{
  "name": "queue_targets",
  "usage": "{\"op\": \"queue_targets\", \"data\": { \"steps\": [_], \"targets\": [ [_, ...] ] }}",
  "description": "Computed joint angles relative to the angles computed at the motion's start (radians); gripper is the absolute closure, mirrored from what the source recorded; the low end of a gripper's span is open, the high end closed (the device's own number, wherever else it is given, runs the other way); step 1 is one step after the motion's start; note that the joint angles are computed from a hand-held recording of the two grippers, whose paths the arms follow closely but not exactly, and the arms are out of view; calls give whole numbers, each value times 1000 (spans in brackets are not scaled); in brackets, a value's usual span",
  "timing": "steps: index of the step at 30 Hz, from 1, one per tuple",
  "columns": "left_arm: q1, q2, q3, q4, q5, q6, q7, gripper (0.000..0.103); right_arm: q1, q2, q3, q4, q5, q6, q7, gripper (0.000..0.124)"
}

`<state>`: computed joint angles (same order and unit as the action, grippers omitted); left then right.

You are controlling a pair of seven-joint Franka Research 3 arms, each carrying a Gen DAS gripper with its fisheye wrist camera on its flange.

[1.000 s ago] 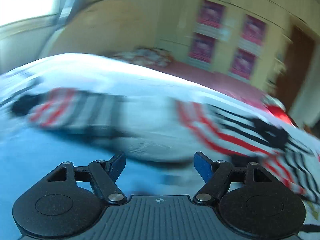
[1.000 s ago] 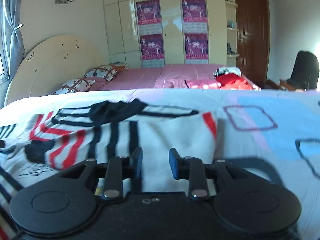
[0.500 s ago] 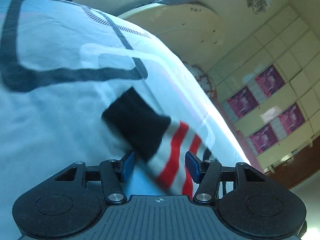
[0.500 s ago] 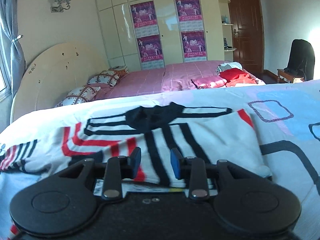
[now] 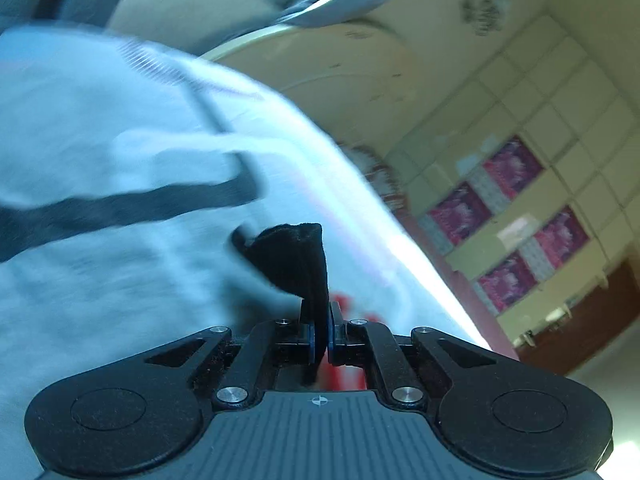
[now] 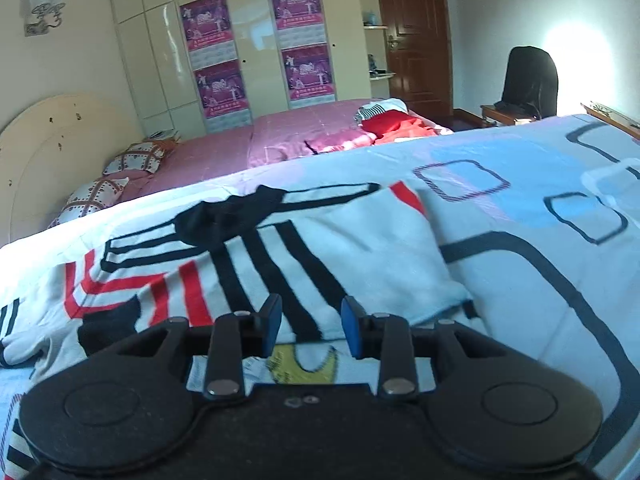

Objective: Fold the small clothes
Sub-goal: 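Lay the held sleeve over the sweater body and open the left gripper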

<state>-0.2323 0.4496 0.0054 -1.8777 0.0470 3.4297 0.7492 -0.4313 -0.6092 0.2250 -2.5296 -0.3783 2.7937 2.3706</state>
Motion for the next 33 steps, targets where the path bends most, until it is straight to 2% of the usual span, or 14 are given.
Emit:
{"op": "queue_targets", "data": {
  "steps": [2,3,4,7,10,17,19,22,24,25,26,28,31,33],
  "targets": [
    [-32,-4,2,28,14,16,43,98,9,-7,-13,-14,5,4,-11,91],
    [-10,-11,-37,32,63,32,49,98,10,-8,-17,-20,7,12,-17,91],
    [18,-4,-89,64,121,21,67,98,11,-8,-22,-25,9,22,-23,91],
    [-37,26,-121,167,214,-54,161,98,8,0,-35,-34,25,58,-50,91],
    [-112,98,-133,314,253,-159,209,98,9,-3,-57,-46,57,85,-85,91],
    [-224,306,-229,689,304,-433,361,98,0,-37,-123,-90,172,108,-189,90],
    [-253,313,-242,709,302,-468,399,98,-5,-43,-138,-99,203,110,-219,89],
    [-272,365,-301,794,228,-607,551,98,33,-42,-191,-108,274,108,-282,84],
    [-312,339,-248,753,296,-601,486,72,71,-36,-228,-108,327,118,-332,81],
    [-316,302,-231,689,288,-545,486,60,80,-33,-232,-107,344,125,-350,80],
    [-326,257,-205,619,252,-498,485,39,91,-29,-236,-105,362,133,-370,79],
    [-364,144,-118,445,348,-364,311,37,124,-13,-249,-98,405,157,-409,79],
    [-521,27,135,245,376,-215,177,37,234,34,-305,-68,497,191,-487,79],
    [-624,-46,310,126,480,-169,29,37,367,86,-387,-31,573,226,-544,78]
  ]
}}
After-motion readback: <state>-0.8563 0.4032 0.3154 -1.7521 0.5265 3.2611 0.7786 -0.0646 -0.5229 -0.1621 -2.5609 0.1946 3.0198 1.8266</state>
